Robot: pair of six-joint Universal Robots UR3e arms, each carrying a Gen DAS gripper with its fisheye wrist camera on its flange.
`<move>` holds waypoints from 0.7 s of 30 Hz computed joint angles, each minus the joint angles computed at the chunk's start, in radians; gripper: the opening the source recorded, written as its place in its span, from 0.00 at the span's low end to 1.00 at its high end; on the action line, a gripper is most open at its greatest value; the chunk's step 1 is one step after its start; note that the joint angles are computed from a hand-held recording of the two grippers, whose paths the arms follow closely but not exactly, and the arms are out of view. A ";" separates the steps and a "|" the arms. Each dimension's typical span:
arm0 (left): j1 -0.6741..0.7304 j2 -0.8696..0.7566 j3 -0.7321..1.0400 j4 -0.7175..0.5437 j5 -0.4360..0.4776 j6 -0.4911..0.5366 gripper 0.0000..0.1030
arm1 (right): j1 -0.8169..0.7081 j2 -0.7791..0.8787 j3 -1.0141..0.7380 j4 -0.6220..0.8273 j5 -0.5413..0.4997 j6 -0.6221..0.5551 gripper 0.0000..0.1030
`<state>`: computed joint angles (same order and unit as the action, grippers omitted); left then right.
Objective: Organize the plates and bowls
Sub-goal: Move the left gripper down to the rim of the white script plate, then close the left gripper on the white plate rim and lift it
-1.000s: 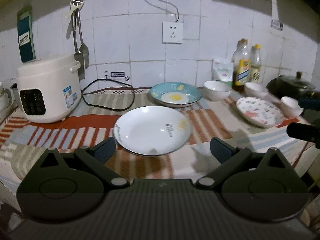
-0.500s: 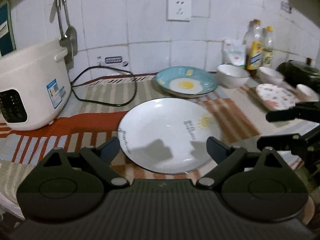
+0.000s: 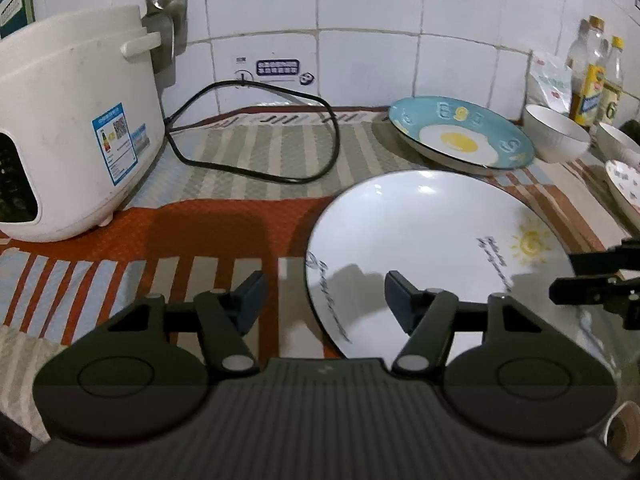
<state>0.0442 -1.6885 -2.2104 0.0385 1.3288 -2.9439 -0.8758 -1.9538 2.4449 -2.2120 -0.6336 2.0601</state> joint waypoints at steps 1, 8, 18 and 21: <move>0.003 -0.020 0.005 0.020 -0.001 -0.005 0.59 | 0.014 0.027 0.003 -0.052 -0.001 0.025 0.41; 0.038 -0.093 0.067 -0.040 -0.038 -0.037 0.55 | 0.093 0.174 0.016 -0.354 -0.025 0.166 0.29; 0.008 -0.131 0.086 -0.017 -0.038 -0.065 0.43 | 0.143 0.319 0.017 -0.581 -0.018 0.300 0.31; -0.068 -0.148 0.089 0.033 0.061 -0.092 0.33 | 0.154 0.310 0.032 -0.634 -0.039 0.344 0.30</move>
